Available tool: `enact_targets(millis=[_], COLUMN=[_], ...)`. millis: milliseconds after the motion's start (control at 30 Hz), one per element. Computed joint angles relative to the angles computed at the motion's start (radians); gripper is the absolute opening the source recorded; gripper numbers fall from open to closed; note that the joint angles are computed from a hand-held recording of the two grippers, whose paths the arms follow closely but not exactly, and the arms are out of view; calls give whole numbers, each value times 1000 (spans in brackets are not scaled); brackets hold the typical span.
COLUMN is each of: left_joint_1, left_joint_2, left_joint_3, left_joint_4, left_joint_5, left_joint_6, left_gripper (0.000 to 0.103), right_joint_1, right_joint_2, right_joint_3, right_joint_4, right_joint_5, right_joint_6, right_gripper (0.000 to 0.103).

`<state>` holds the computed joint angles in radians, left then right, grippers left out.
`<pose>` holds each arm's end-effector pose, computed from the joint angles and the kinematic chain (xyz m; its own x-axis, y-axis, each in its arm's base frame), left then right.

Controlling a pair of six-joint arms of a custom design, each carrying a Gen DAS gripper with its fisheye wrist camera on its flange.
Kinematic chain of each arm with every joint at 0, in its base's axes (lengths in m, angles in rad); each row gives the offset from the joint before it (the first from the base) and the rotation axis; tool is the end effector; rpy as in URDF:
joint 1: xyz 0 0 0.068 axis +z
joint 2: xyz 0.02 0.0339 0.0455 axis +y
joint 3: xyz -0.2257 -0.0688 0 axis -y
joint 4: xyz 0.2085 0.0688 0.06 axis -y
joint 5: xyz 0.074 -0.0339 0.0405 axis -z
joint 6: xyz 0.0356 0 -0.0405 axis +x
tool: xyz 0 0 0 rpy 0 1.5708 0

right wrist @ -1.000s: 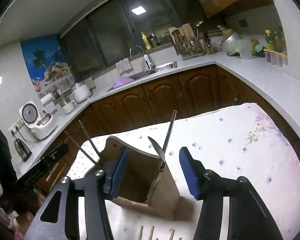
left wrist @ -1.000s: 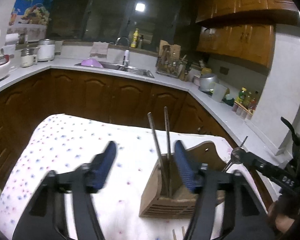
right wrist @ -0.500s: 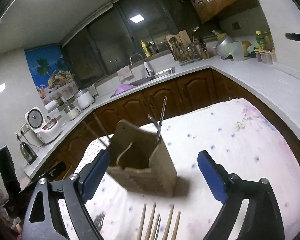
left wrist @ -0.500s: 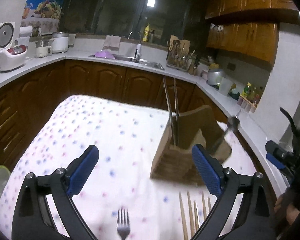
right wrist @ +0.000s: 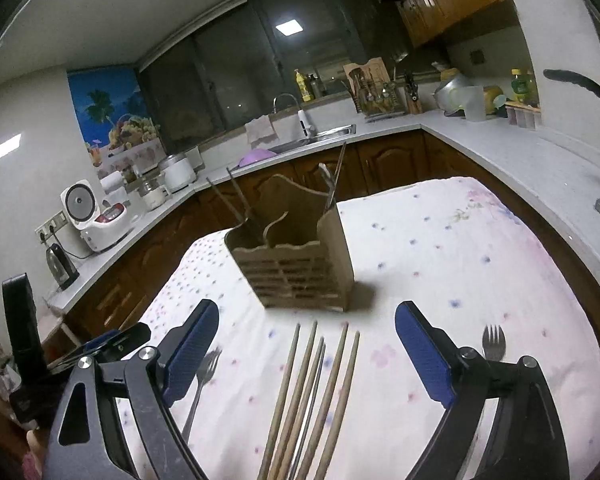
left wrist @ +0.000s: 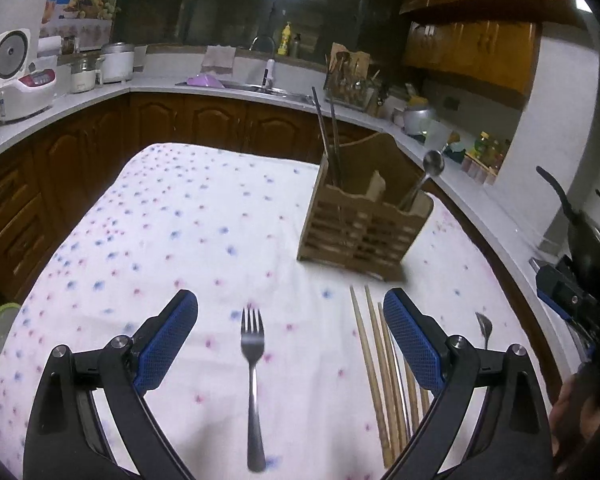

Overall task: Organize utensils
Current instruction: 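Withdraw both tools from the holder back toward the table, then move both tools toward the row of wooden chopsticks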

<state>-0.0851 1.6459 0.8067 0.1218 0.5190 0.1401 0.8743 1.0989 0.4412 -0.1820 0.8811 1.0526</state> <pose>0.2973 -0.0431 0.1545 -0.5863 0.1717 -0.7917 0.5333 0.8174 -0.2177 0.1389 0.1232 0.1626 -0.3735 0.4150 -0.8296 0.3368 0.8940 0.2956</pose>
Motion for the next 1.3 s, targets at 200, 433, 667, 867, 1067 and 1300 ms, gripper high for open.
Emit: enact_targets(millis=[200, 433, 667, 867, 1067, 1300], left_joint_1=[29, 20, -31, -75, -122, -214], left_joint_2=[-47, -48, 9, 99, 204, 369], left_joint_3=[-50, -54, 3, 82, 185, 379], left_joint_4=[-29, -69, -111, -144, -179, -270], left_joint_5=[13, -4, -59, -97, -112, -150], left_joint_6=[39, 64, 70, 64, 49, 48], left_gripper=[96, 96, 96, 96, 95, 78], right_joint_1=[127, 156, 98, 0, -150, -382], right_joint_2=[50, 71, 69, 57, 76, 231], right_joint_3=[31, 14, -27, -87, -137, -136], right_joint_4=[-148, -167, -86, 48, 202, 414], right_joint_5=[86, 65, 8, -74, -212, -456], right_joint_6=[190, 255, 200, 94, -35, -183], right_gripper=[91, 91, 91, 90, 72, 35])
